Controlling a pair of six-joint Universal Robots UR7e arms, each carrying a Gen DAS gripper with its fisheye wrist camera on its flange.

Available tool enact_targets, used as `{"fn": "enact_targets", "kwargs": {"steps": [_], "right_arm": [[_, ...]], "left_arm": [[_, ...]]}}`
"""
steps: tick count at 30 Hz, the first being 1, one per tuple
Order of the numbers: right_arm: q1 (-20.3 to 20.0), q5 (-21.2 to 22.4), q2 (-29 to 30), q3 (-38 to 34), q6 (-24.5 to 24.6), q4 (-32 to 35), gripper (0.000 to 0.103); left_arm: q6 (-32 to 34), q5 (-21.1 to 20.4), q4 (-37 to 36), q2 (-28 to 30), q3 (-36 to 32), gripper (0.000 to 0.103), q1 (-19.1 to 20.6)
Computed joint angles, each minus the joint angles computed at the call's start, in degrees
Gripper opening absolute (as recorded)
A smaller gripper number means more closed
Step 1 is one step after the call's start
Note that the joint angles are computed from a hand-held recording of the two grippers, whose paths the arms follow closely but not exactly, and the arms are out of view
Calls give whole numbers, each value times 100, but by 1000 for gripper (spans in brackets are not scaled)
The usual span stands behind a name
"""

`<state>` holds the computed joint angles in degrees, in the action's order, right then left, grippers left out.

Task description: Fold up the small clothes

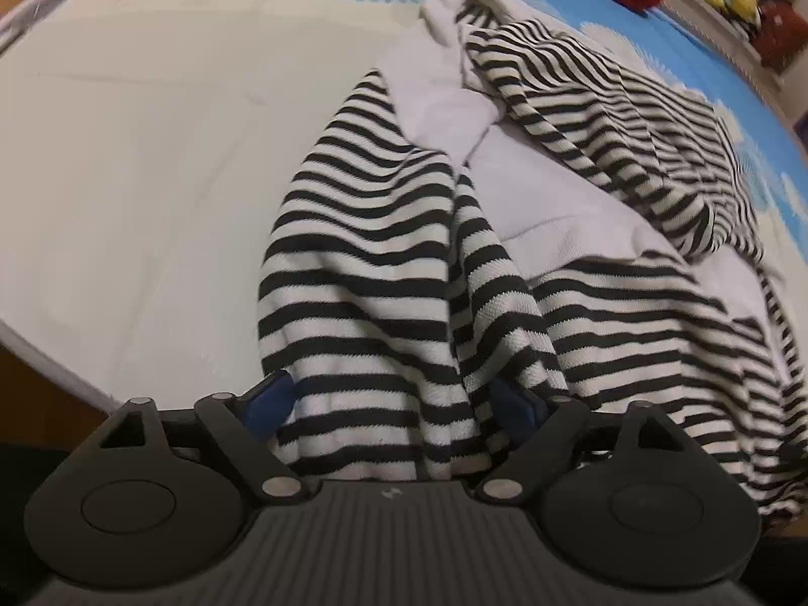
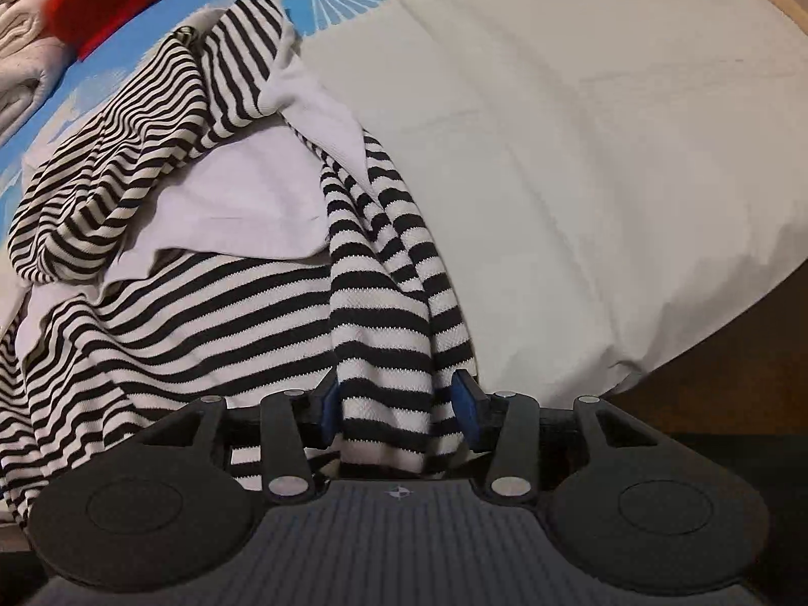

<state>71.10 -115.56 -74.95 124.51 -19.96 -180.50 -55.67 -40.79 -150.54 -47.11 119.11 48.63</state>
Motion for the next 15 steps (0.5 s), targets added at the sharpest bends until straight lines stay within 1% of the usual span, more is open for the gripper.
{"fn": "enact_targets", "kwargs": {"steps": [1,2,3,4,5,6,8,9,10,11,12,13,14,15], "right_arm": [[18,-17,32,7,-3,-55,47],[45,-42,71,12,-43,-106,47],[86,-119,126,11,-106,-172,48],[118,-207,193,6,-190,-267,48],[156,-297,281,7,-301,-407,48],[182,-356,345,-5,-403,-510,48],[229,-446,428,-6,-551,-675,48],[243,-469,452,-12,-580,-729,40],[243,-453,457,-9,-576,-779,24],[220,-350,410,-7,-515,-725,18],[201,-248,357,-17,-418,-614,9],[206,-249,336,-21,-335,-582,8],[219,-301,349,-18,-325,-632,8],[223,-333,369,-14,-320,-683,8]], "left_arm": [[8,105,63,67,-30,88,-27],[-39,214,198,100,-50,84,-59],[-172,366,517,125,-95,73,-102],[-287,508,845,140,-140,68,-146],[-358,629,1042,125,-130,55,-201],[-417,673,1133,79,-102,31,-225],[-700,670,1361,-118,-21,10,-242],[-948,720,1529,-218,22,9,-256],[-1206,785,1714,-334,75,9,-267],[-1350,811,1822,-423,115,9,-267],[-1321,773,1734,-490,171,9,-246],[-1195,679,1517,-542,239,9,-217],[-1151,609,1387,-576,282,11,-199],[-1189,581,1303,-618,321,19,-194]]}}
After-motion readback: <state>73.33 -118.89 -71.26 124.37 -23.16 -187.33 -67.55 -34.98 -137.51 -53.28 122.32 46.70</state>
